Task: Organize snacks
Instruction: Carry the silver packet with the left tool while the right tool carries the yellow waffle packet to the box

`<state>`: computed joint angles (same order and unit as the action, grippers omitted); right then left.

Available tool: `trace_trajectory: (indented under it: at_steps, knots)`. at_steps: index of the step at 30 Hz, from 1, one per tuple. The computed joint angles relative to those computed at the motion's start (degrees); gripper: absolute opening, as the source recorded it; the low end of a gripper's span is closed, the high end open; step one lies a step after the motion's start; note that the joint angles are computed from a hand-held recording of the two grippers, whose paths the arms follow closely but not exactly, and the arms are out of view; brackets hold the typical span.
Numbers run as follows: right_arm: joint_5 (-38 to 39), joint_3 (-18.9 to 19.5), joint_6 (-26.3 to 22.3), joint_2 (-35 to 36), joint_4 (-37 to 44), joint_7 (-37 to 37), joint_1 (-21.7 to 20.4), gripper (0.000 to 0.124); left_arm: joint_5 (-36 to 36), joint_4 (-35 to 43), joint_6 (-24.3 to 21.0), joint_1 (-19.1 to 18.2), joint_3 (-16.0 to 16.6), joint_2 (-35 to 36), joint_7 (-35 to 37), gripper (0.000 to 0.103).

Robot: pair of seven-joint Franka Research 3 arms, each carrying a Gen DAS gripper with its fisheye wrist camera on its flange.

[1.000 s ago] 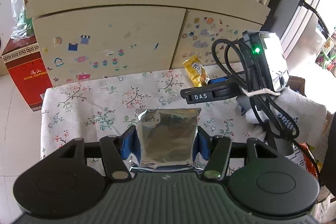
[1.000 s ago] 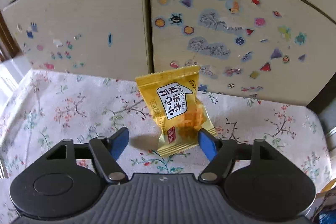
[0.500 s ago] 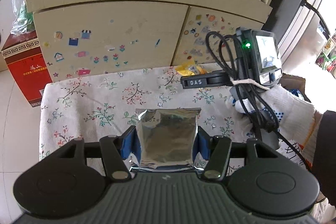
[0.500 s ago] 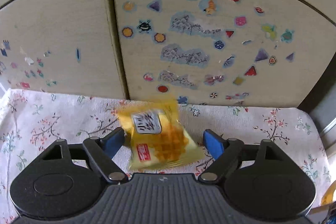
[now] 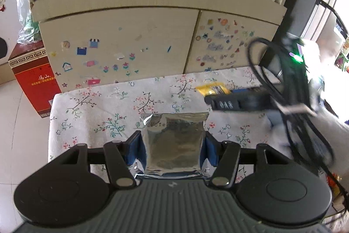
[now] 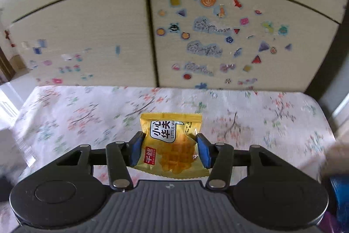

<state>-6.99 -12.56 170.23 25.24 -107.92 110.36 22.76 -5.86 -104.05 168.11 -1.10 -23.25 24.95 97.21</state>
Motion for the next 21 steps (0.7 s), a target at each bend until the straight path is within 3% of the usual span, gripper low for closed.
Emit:
trace_trajectory:
  at_steps: [5,13,16,21]
  knots:
    - [-4.6,-3.2,1.7,-8.6,-9.2,4.8,4.0,0.058,0.3,-1.9,1.8,0.0,-0.4,-1.5,-0.3,0.058]
    - [-24.8,-8.0,2.1,-21.9,-20.5,27.9,8.2,0.058,-2.0,-6.4,5.4,1.5,-3.4,-5.0,0.7,0.058]
    - [-38.7,-6.8,-0.3,-26.9,-23.3,41.2,7.2,0.058,-1.7,-7.9,7.2,1.6,-4.0,-6.1,0.7,0.058]
    - [-43.8,-2.5,-0.9,-30.8,-26.9,50.7,3.3,0.058,-5.6,-10.2,7.2,4.8,-8.1,-7.8,1.6,0.058]
